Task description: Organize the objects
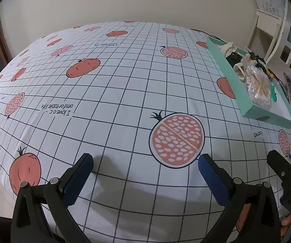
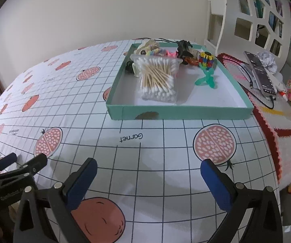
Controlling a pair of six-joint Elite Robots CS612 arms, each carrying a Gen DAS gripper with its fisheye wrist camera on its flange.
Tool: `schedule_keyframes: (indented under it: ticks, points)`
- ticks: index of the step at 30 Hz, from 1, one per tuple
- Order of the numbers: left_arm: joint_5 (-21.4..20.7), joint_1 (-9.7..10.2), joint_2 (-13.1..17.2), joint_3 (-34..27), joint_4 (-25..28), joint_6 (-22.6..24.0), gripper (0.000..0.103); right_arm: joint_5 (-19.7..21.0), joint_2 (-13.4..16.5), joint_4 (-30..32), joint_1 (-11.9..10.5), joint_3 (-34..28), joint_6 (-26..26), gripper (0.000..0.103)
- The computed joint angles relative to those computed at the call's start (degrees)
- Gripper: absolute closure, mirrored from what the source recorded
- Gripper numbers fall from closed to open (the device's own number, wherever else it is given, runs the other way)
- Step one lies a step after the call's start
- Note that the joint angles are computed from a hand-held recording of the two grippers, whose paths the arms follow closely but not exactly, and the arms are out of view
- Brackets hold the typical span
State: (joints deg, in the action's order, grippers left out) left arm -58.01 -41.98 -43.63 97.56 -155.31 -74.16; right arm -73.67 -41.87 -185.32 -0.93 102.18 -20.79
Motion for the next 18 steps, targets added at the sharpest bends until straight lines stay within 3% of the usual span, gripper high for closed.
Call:
schedule_keyframes:
  ticks: [18]
  points:
    - [1.3, -0.19, 0.0, -0.5, 3.4, -1.0, 0.0, -3.0, 0.8, 2.1, 0.4, -0.9, -0.3, 0.0]
